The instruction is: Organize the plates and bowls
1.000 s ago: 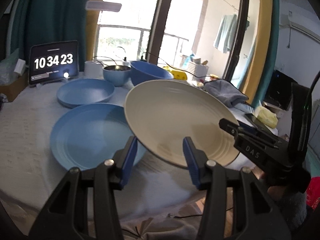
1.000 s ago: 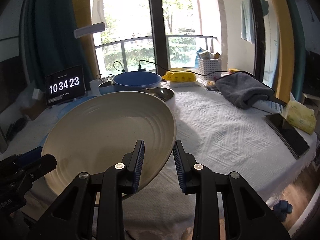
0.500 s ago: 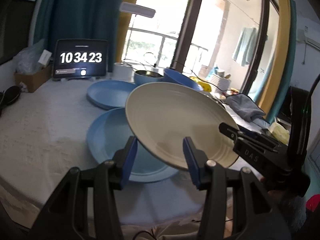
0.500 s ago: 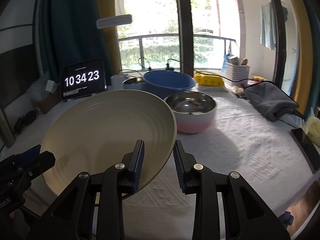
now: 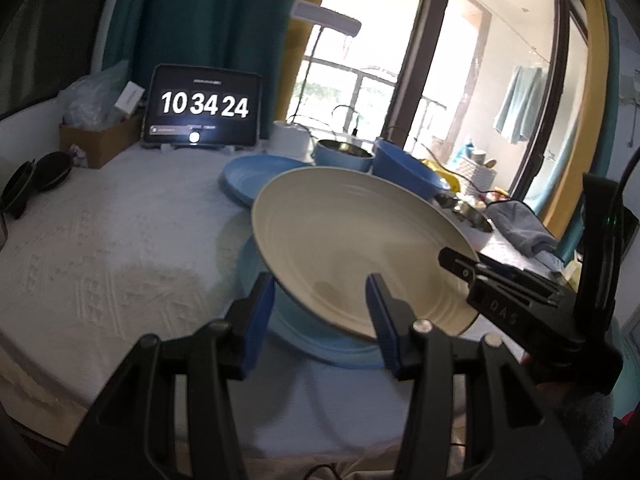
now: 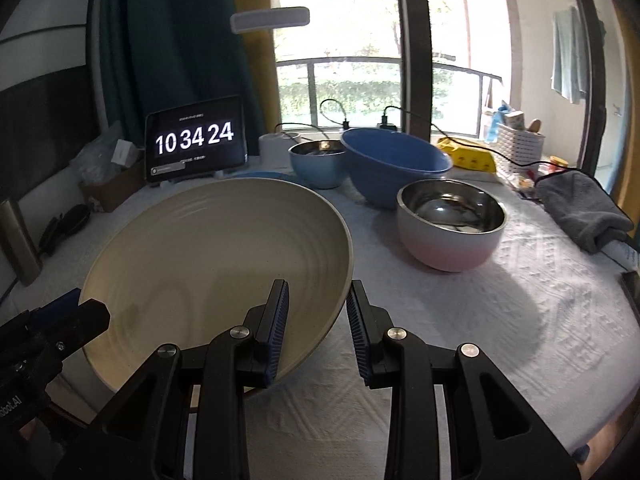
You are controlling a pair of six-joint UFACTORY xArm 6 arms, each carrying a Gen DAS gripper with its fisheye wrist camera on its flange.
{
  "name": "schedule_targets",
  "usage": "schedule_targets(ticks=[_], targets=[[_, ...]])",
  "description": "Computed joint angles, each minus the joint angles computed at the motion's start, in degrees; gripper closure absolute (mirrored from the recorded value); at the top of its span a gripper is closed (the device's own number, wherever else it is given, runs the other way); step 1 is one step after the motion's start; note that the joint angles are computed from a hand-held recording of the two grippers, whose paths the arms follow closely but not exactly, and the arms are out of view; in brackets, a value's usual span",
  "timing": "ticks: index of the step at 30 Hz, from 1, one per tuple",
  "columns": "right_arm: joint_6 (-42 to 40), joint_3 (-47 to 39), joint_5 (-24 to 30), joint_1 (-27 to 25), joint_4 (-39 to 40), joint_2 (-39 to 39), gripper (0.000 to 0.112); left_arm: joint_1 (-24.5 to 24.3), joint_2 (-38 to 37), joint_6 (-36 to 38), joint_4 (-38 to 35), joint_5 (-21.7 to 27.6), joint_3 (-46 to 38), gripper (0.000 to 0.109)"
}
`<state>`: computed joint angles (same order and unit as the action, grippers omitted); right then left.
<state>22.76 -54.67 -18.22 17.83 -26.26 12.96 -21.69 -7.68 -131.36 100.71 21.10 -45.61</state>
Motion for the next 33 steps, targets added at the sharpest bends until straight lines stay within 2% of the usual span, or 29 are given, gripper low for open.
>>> schedule_targets(ticks=[14, 18, 22, 24, 27, 29, 33], targets=[[9.16, -4.7, 3.36, 0.68, -8.79, 4.35, 0.08, 2.85, 2.67, 5.11, -4.96, -2.59, -0.05, 0.06], [8.49, -4.69, 3.85, 0.96, -7.81, 4.73, 0.08, 2.91, 3.25, 6.62, -6.05, -2.89, -0.44, 0.06], [12.82, -5.41, 4.24, 0.2, -11.9, 5.16, 0.08, 2.98, 3.8, 8.11, -7.16, -3.55, -0.79, 0.06], [12.16, -5.06, 3.77, 0.08, -11.09, 5.09, 0.08, 3.22, 3.98, 8.53, -7.47, -4.1, -0.94, 0.06], [3.52, -3.58, 3.64, 1.47, -1.71, 4.61, 0.08, 3.81, 4.88, 9.78, -8.3, -5.58, -1.62, 0.06], [1.64, -3.19, 3.62, 1.67, 0.51, 4.47, 0.08, 3.89, 5.22, 10.91, -9.4, -6.14, -1.8, 0.06], [12.56, -4.91, 4.85, -0.41, -10.86, 4.83, 0.078, 3.72, 5.25, 11.34, -9.8, -6.21, -1.91, 0.059]])
